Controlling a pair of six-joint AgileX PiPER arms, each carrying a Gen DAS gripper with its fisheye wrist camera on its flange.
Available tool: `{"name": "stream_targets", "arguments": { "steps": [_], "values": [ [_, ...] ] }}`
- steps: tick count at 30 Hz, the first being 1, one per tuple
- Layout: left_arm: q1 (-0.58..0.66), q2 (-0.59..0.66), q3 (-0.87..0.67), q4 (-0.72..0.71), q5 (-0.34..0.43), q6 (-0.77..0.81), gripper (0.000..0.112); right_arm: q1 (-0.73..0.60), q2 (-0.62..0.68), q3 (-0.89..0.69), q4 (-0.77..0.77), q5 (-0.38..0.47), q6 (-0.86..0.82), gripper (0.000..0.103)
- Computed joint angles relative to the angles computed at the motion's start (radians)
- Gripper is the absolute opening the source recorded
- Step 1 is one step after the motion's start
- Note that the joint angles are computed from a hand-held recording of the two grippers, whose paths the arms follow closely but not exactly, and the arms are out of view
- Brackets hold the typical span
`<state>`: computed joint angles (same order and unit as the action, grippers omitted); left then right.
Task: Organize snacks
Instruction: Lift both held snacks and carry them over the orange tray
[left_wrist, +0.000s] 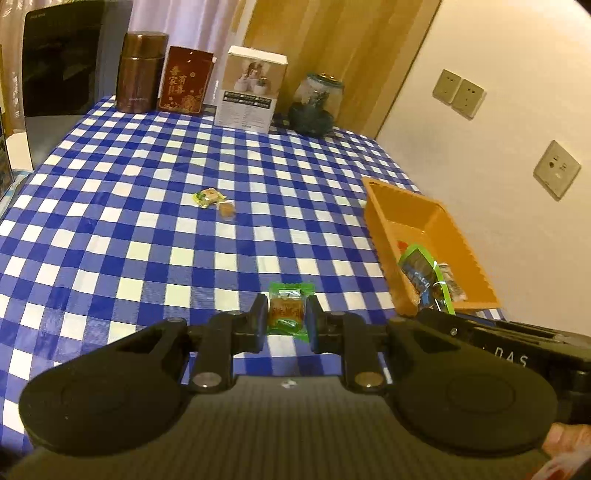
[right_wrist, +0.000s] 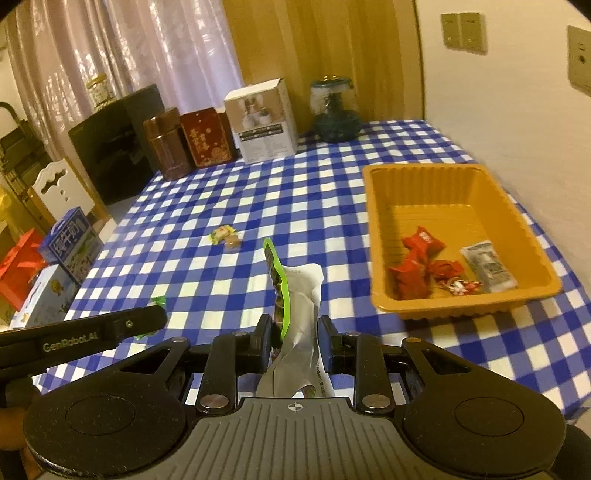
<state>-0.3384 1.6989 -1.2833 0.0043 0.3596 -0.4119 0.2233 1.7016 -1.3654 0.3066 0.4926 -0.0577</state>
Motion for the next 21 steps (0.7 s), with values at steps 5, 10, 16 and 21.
{"name": "stream_targets", "arguments": {
  "steps": [5,10,16,21],
  "values": [
    [-0.043,-0.011,-0.013,0.053,0.018,-0.054,0.019,-0.036,-0.063,0.061,0.019,-0.011,-0.016,0.027],
    [-0.089,-0.005,-0.037,0.093,0.04,-0.086,0.019,-0.084,-0.109,0.113,0.056,-0.013,-0.051,0.027],
    [-0.135,0.022,-0.088,0.115,0.066,-0.103,0.019,-0.14,-0.145,0.15,0.098,-0.008,-0.094,0.027],
    [-0.163,0.053,-0.139,0.112,0.085,-0.092,0.019,-0.185,-0.168,0.168,0.119,-0.004,-0.114,0.027]
  ]
}}
